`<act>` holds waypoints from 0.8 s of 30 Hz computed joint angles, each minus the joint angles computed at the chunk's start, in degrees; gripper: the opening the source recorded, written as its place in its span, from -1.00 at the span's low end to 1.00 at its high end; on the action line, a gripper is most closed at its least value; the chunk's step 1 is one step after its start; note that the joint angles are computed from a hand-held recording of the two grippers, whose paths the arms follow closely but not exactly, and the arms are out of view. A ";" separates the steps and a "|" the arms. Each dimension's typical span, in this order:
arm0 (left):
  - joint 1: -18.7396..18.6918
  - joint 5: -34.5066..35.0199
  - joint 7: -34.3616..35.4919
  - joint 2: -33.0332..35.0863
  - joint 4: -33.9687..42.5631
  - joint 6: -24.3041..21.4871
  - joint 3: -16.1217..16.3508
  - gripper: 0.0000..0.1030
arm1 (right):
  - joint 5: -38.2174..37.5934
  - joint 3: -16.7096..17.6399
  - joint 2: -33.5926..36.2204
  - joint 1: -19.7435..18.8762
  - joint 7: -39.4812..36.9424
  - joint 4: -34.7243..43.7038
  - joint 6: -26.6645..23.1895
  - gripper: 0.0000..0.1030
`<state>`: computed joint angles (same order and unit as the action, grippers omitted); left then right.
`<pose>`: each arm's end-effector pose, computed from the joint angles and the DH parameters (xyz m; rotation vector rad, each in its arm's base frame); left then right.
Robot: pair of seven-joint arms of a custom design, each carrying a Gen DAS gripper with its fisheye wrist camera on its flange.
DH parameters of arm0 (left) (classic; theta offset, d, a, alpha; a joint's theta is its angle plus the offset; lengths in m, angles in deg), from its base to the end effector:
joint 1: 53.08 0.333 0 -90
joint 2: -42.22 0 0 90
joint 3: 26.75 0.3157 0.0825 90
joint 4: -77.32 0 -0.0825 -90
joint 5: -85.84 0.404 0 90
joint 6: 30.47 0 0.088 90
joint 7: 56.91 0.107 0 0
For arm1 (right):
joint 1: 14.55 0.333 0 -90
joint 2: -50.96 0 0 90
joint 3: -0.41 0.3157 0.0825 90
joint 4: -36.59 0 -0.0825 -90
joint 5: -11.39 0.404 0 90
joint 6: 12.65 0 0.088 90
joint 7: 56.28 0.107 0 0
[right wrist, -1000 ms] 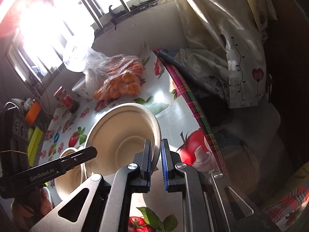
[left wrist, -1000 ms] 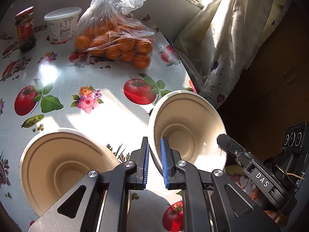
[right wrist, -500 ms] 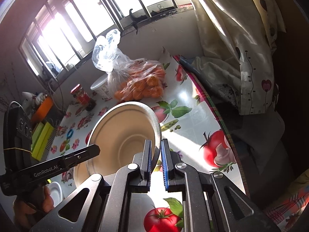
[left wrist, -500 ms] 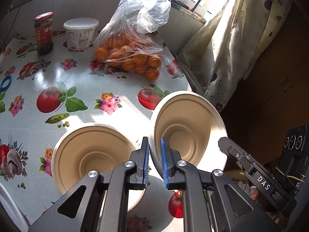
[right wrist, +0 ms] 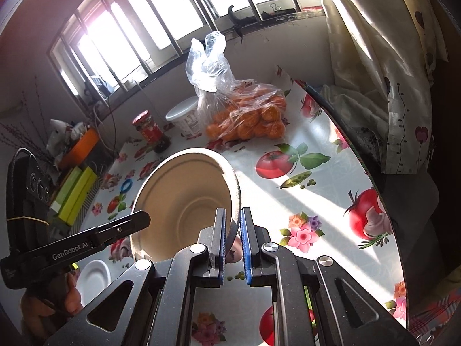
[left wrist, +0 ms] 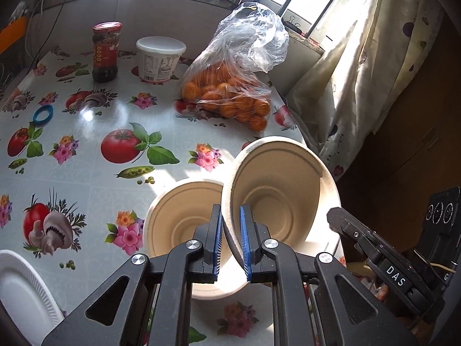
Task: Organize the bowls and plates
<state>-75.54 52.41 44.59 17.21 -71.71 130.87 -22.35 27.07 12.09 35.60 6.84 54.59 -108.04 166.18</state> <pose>0.4393 -0.1140 0.4564 -1.9839 2.0186 -1.0647 0.4281 0.2551 0.4609 -1.5876 1.6535 -0.2440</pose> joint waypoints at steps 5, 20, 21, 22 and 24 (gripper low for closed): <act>1.39 0.95 -0.53 -1.80 -1.71 -0.27 0.47 -0.76 | -0.05 0.37 1.62 1.09 0.01 1.51 -0.05 -0.79; 2.50 1.93 -0.47 -2.73 -4.46 -0.31 2.92 -0.76 | -3.44 1.95 5.69 1.55 3.33 4.24 -1.35 -0.79; 2.50 1.81 -0.40 -2.62 -4.51 -0.39 3.00 -0.76 | -3.26 1.61 5.95 1.97 3.25 4.31 -1.38 -0.79; 2.53 1.74 -0.28 -2.50 -4.57 -0.36 3.02 -0.76 | -2.96 1.23 6.15 2.44 3.03 4.34 -1.38 -0.79; 2.77 1.85 -0.19 -2.21 -4.67 -0.19 2.85 -0.76 | -2.53 0.75 6.45 3.06 2.69 4.40 -1.44 -0.79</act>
<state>-72.77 54.26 44.40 14.99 -76.37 130.68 -19.49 24.54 12.84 42.05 9.90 57.28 -103.64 164.75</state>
